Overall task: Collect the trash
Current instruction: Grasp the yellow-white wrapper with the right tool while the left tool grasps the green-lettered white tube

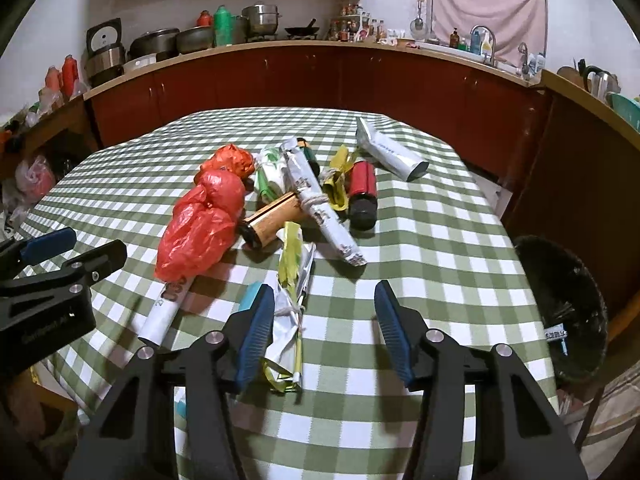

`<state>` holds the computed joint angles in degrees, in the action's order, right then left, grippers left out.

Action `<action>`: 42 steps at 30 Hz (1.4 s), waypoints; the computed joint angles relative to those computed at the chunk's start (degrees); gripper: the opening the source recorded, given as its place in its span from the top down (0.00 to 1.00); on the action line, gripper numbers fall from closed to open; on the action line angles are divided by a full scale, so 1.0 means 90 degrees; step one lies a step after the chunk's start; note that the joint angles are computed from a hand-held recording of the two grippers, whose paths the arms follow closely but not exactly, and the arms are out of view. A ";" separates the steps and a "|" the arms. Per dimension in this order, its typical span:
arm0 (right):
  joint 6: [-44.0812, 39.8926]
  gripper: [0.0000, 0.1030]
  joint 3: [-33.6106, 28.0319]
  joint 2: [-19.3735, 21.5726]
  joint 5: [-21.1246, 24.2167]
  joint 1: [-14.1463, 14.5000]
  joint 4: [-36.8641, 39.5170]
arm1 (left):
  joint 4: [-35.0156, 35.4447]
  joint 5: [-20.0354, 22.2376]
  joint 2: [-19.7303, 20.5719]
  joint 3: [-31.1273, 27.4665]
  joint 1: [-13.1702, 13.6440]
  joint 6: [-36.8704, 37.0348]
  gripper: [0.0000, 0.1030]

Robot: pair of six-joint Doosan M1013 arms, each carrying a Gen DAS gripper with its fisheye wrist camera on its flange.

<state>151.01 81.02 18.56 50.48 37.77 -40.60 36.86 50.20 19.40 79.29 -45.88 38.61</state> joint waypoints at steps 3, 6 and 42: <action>-0.0142 0.61 -0.0011 0.0024 -0.0025 -0.0026 0.0178 | -0.0066 -0.0038 0.0001 0.0011 0.0004 0.0008 0.32; -0.0156 0.78 0.0035 -0.0003 -0.0091 -0.0046 0.0246 | -0.0076 -0.0066 0.0008 0.0014 -0.0008 0.0043 0.32; 0.0852 0.85 0.0853 -0.0624 -0.0039 -0.0016 -0.0585 | -0.0984 -0.0560 0.0066 0.0141 -0.0099 0.0673 0.86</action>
